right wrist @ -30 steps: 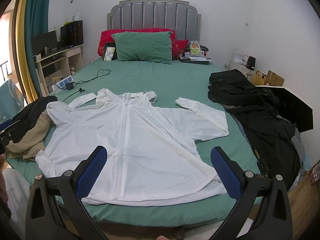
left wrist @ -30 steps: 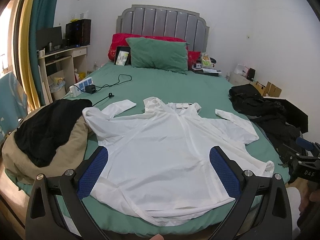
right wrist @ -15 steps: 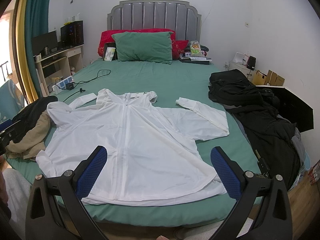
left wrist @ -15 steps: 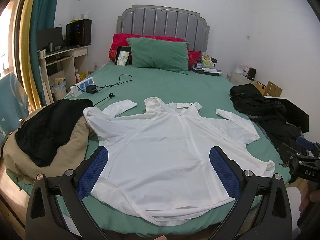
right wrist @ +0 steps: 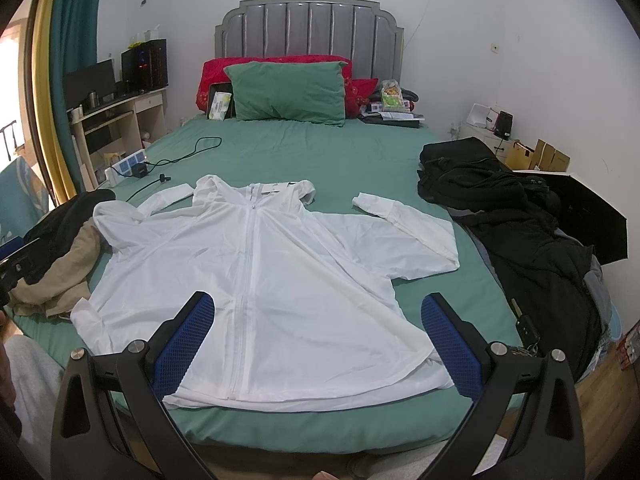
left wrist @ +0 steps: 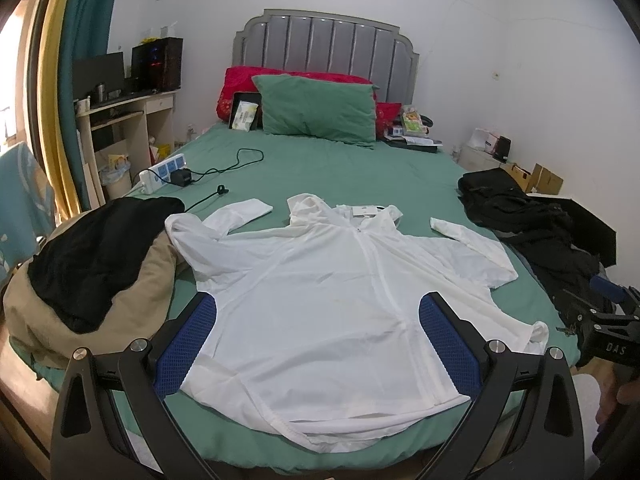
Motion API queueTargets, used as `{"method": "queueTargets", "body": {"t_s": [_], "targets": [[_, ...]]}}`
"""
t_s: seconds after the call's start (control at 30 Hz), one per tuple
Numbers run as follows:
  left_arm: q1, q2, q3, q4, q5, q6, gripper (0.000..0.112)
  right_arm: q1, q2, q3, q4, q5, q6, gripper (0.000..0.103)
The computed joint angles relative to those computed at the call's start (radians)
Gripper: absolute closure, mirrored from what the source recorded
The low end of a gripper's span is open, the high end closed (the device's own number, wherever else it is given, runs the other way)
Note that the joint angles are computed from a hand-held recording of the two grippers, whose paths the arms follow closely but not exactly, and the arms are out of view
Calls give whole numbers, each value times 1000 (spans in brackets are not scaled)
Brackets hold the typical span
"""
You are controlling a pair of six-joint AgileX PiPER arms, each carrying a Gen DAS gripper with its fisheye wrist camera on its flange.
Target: Fold large clothes
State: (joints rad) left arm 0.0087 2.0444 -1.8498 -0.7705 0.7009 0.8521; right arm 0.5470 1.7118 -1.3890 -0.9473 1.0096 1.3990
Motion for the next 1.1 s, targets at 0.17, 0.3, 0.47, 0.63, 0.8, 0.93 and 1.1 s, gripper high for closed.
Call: {"method": "queueTargets", "body": {"t_s": [0.17,0.3,0.47,0.63,0.8,0.93,1.1], "targets": [[0,0,-1,1,-1,-5,9,-1,1,-2,1,0,-1,1],[1,4,-8,2,4,-5,9,-1,2,-3,2,0,-2,1],[4,19,-29,4,22,-8,9,1,3,-17,14,9,-17,1],[5,34,-42,15,26,-20,9,8,-5,-18,26,19,-26,1],[4,64,-72,40,39,-42,9,-16,26,-13,30,-20,-24,1],[5,115,-138,84,72,-87,9,-38,41,-18,44,-45,-43,1],[4,229,-297,173,129,-174,9,-72,79,-40,63,-84,-77,1]]}}
